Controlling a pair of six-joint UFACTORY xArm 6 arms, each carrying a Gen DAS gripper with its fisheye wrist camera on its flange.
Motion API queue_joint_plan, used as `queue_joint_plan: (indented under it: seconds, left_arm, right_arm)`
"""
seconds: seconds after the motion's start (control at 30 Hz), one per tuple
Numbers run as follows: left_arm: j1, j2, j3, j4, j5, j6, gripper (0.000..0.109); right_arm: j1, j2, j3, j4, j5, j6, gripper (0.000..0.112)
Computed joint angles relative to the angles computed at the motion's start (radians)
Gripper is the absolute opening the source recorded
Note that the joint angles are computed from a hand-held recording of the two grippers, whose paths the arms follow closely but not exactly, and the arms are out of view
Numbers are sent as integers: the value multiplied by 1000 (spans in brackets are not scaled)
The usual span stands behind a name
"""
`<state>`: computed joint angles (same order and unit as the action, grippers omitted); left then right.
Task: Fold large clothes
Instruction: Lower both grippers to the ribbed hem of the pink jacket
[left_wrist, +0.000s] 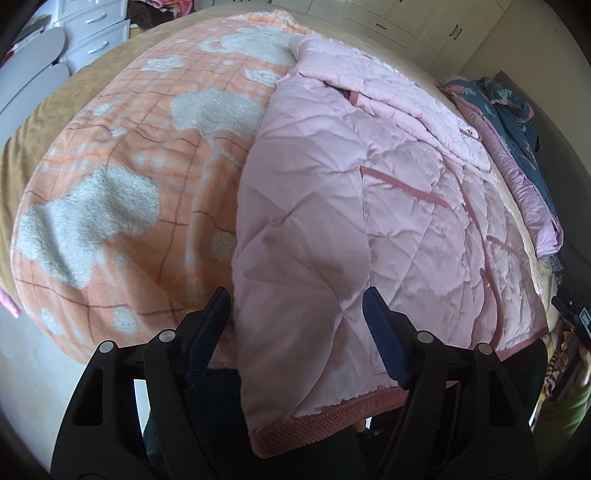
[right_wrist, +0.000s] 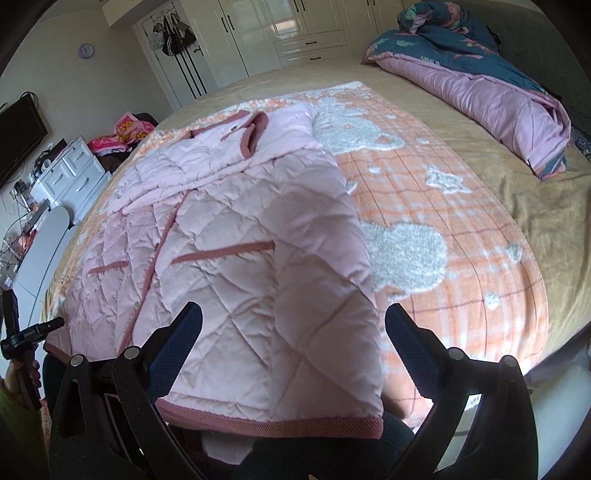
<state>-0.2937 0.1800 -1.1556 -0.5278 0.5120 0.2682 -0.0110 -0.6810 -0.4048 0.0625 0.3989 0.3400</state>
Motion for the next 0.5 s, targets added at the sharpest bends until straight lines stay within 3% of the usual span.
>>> queue_joint_plan:
  seconds: [0.07, 0.13, 0.4, 0.5]
  left_arm:
    - [-7, 15, -11, -56, 7, 68, 67]
    - [-13, 34, -30, 1, 26, 27, 67]
    - [-25, 69, -78, 24, 60, 34, 74]
    - [-29, 68, -75, 31, 48, 29, 74]
  right_arm:
    - [1, 4, 2, 55, 33, -57, 99]
    - [3, 17, 1, 104, 75, -114, 99]
    - [-20, 109, -25, 237, 178, -214, 99]
    - [-42, 131, -33, 403, 188, -333, 99]
